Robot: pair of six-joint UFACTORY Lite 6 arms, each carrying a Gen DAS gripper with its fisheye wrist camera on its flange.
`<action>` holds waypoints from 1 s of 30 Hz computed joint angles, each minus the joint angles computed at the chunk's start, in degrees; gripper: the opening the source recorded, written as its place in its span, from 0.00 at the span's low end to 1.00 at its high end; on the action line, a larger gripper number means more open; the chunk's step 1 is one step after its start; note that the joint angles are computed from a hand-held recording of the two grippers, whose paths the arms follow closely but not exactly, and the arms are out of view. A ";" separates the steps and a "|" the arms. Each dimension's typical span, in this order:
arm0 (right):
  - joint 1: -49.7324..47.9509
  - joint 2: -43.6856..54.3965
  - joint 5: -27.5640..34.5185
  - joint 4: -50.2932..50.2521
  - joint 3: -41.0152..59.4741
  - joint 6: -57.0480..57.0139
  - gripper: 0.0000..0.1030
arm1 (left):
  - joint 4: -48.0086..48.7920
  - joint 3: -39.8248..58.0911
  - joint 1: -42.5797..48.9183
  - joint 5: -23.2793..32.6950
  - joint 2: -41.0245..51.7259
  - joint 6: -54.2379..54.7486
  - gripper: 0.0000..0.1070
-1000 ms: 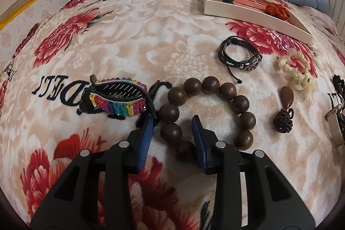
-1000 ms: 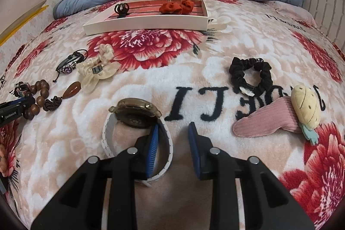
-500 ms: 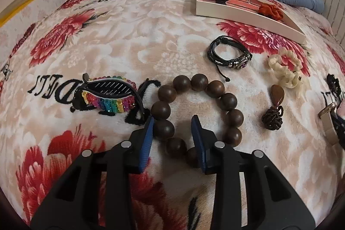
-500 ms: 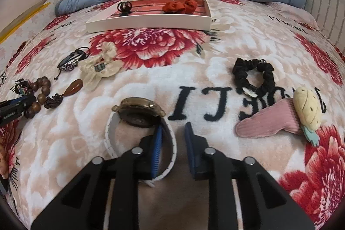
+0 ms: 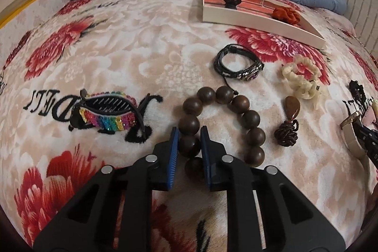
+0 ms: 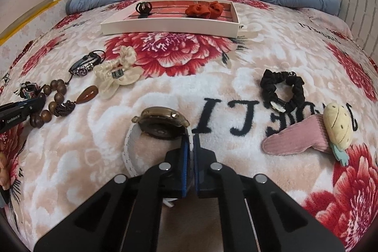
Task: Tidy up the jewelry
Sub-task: 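Carry the bead bracelet and watch into the tray and release both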
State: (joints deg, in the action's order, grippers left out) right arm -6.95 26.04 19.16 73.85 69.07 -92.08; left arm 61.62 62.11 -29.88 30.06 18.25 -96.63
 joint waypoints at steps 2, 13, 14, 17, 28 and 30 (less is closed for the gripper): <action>-0.42 -0.53 0.89 0.68 -0.24 -1.06 0.04 | 1.25 0.12 -0.66 0.81 -0.14 -0.80 0.16; -0.75 -2.28 2.99 0.88 2.27 -1.95 0.04 | 3.12 2.78 -2.06 4.70 -2.50 -0.34 0.16; -0.82 -2.15 3.44 0.58 3.07 -1.37 0.04 | 3.06 3.43 -2.14 4.97 -2.50 0.13 0.16; -0.77 -1.07 4.11 -1.67 6.35 1.99 0.04 | 2.72 5.42 -2.20 5.22 -2.41 1.25 0.16; 0.69 8.07 5.25 -14.75 23.37 19.71 0.04 | 0.68 16.98 -0.77 6.11 2.13 8.52 0.16; 0.89 10.60 6.19 -17.06 27.97 23.67 0.04 | 0.01 20.09 -0.17 6.33 3.67 10.37 0.16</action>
State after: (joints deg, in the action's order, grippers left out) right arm -6.05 36.64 25.35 56.78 97.04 -68.41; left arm 61.63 82.20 -30.05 36.39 21.92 -86.26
